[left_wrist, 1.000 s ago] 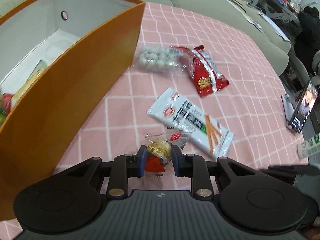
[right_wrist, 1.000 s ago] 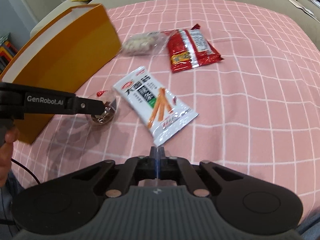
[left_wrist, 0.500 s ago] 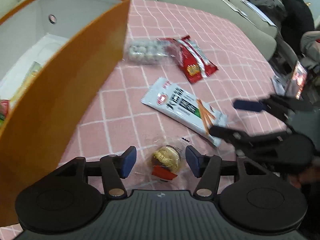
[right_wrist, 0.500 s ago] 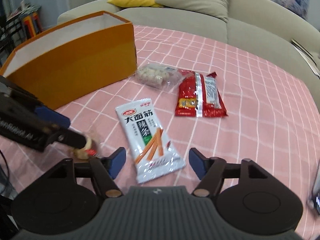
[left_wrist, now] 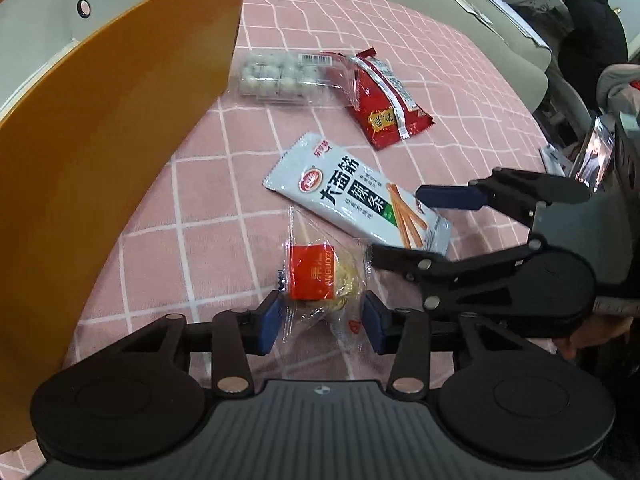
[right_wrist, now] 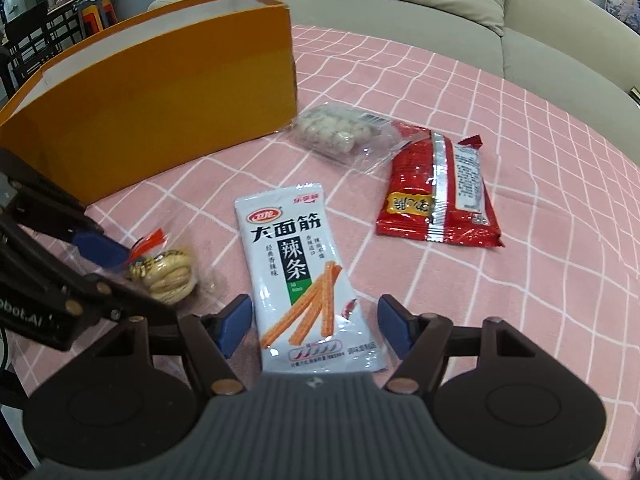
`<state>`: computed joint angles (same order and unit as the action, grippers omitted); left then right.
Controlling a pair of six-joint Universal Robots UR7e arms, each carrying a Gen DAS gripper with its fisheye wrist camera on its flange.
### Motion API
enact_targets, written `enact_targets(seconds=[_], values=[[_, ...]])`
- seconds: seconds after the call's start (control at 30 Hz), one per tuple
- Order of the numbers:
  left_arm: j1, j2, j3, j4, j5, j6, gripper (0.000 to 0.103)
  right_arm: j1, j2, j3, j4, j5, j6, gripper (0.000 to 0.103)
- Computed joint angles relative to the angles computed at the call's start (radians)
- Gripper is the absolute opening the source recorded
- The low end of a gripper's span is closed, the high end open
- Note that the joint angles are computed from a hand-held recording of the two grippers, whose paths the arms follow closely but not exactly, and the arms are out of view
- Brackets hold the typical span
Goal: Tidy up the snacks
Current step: 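Grasp the round cake packet with the left tool while the right tool grasps the white spicy-strip packet, then carry the cake packet and spicy-strip packet into the box and open both tools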
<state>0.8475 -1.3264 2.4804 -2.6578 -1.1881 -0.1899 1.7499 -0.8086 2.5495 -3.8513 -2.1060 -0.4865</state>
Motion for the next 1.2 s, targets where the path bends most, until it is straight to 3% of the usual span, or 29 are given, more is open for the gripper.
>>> enact_targets(seconds=[0.1, 0.2, 0.33, 0.53, 0.8, 0.87, 0.9, 1.2], values=[[-0.003, -0.001, 0.001, -0.012, 0.001, 0.008, 0.052, 0.006, 0.01, -0.003, -0.005, 0.003, -0.018, 0.069], [-0.001, -0.018, 0.005, -0.028, -0.009, 0.017, 0.062, 0.004, 0.012, -0.002, -0.008, 0.006, -0.028, 0.069], [0.012, -0.021, -0.005, -0.047, -0.024, 0.008, 0.065, -0.004, 0.008, 0.005, -0.017, 0.021, -0.024, 0.068], [0.032, 0.024, -0.024, -0.064, -0.034, -0.012, 0.051, 0.0, 0.017, 0.0, -0.022, 0.016, -0.025, 0.069], [0.05, 0.045, -0.024, -0.105, -0.032, -0.078, 0.046, -0.011, 0.064, -0.017, -0.107, 0.027, -0.06, 0.069], [0.037, 0.051, -0.024, -0.1, -0.017, -0.08, 0.045, -0.005, 0.068, -0.014, -0.12, 0.027, -0.074, 0.054], [0.023, 0.056, -0.021, -0.1, 0.0, -0.081, 0.044, 0.002, 0.066, -0.015, -0.112, 0.018, -0.071, 0.053], [-0.047, 0.034, 0.009, -0.077, 0.079, -0.137, 0.038, 0.071, 0.091, -0.035, -0.084, -0.094, 0.087, 0.047]])
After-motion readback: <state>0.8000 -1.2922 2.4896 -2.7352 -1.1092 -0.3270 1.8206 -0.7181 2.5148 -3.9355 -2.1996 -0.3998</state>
